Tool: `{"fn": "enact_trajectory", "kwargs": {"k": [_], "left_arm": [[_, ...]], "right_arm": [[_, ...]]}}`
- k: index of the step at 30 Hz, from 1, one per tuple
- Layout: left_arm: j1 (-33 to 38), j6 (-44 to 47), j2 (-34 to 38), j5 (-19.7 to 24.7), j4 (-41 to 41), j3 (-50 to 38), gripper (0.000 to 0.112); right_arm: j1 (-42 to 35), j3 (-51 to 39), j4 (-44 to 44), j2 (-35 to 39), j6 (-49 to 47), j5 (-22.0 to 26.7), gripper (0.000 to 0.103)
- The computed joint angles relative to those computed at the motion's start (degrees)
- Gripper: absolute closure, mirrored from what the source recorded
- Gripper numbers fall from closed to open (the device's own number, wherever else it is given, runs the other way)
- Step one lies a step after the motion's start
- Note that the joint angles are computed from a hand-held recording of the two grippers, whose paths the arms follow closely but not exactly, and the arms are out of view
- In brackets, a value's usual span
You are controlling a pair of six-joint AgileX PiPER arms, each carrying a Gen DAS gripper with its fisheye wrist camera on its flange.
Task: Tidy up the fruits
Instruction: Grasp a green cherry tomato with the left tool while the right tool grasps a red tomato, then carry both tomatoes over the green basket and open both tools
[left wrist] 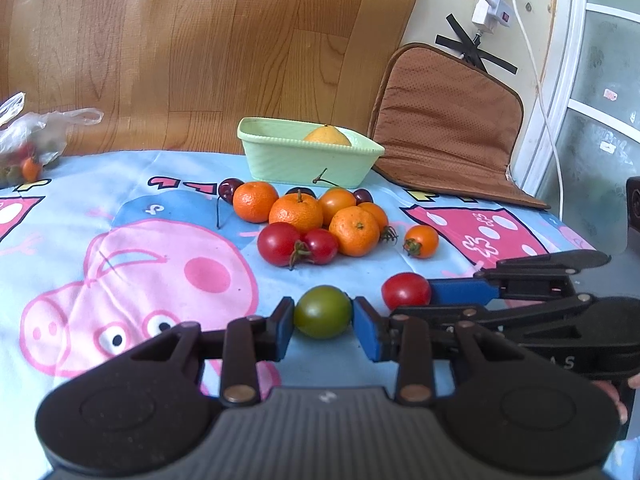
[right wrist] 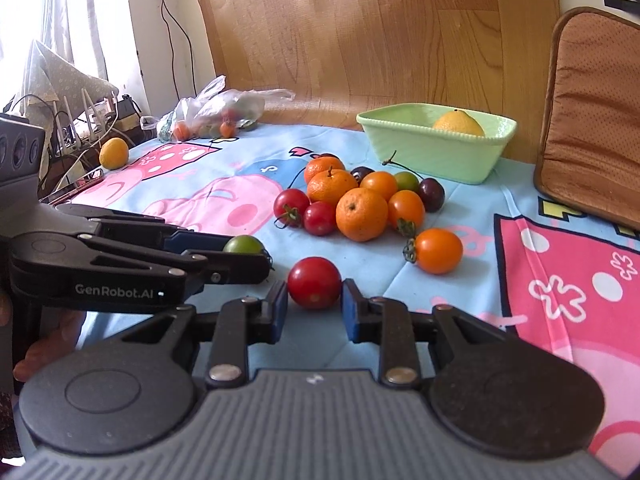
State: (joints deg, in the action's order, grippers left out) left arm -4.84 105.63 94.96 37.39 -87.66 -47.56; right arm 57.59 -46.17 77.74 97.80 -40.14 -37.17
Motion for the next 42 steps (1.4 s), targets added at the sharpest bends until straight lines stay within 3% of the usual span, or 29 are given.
{"fn": "enact_trajectory", "kwargs": {"k": [21, 25, 29, 34, 36, 39, 42], "left_arm": [[0.61, 0.34, 0.01, 0.73, -0.97, 0.11, 0.081], [2.89, -2.12, 0.88, 5.00, -0.08, -1.64, 0.081], [2.63, -12.32, 3.36, 7.96, 4.78, -11.18, 0.081], [-2.72, -27.89, 12.01, 5.96, 12.59, -32.36, 0.081], [-6.12, -36.22, 17.27, 2.72, 19.18, -42.15, 0.081], [-9.62, -50.38, 27.09, 2.88, 31.38, -58.15, 0.081], [-12.02, -59.10, 33.93, 3.57, 39.95, -67.95, 0.081]], "right_arm": [[0.62, -0.13, 0.45, 0.21, -0.03, -1.22, 0.072], [1.35, 1.93, -3.39, -0.80, 5.69, -4.34, 0.072], [-2.97, 2.36, -6.56, -4.19, 5.71, -1.87, 0.072], [-13.26, -1.93, -7.59, -5.90, -1.05, 0.95, 0.072], [-17.90, -5.14, -6.71, -4.39, -3.99, 3.20, 0.072], [-23.56, -10.00, -5.44, -0.93, -8.45, 7.44, 0.072], [-26.86, -11.93, -6.48, 1.59, -9.85, 10.08, 0.071]]}}
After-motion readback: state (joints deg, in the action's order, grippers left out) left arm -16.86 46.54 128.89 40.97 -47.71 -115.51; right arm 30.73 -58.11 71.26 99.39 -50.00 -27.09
